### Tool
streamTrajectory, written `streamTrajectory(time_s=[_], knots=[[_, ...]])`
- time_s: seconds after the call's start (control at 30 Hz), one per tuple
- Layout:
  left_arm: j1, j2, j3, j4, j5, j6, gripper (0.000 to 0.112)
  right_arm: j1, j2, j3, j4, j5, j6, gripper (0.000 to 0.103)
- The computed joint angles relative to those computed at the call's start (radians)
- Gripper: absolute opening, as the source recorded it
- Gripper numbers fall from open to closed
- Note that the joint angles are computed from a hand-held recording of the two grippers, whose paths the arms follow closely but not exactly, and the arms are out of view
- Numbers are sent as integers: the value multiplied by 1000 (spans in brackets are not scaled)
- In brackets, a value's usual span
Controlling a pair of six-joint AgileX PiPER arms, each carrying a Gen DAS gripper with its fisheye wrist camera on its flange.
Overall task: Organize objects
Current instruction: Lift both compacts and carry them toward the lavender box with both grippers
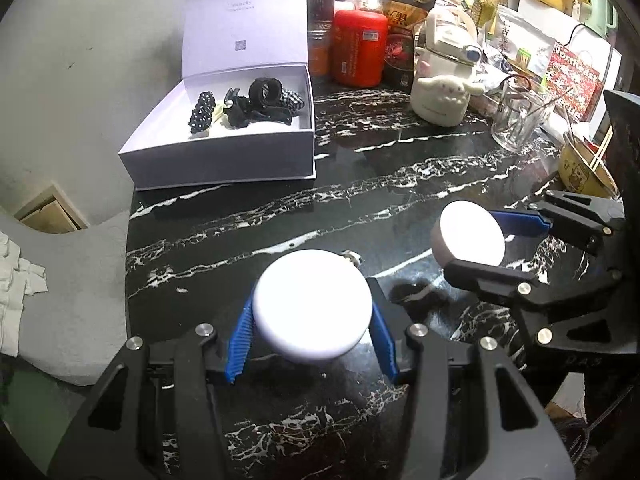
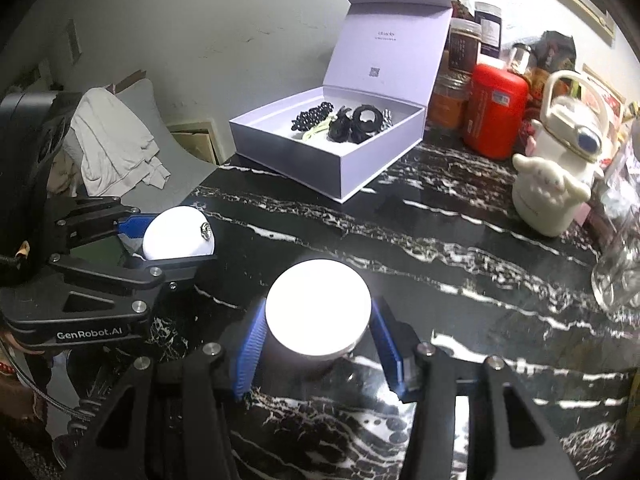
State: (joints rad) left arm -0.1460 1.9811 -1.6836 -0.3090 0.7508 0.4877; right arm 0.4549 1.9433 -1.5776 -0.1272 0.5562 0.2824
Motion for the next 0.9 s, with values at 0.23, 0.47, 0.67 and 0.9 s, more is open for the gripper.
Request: streamTrajectory(time_s=[0.23,0.47,0.67,0.9], knots=[[-9,35,-87,25,47,-29,49,-16,32,-79,53,35,-93,53],[-15,97,-225,49,110,-59,49,-38,82,-177,75,82,-135,53],[-15,189,-407,67,186,-91,49,-62,142,-310,101,140,-184,53],[-18,336,-700,91,323,-130,49,-90,254,-535,110,257,-223,53]])
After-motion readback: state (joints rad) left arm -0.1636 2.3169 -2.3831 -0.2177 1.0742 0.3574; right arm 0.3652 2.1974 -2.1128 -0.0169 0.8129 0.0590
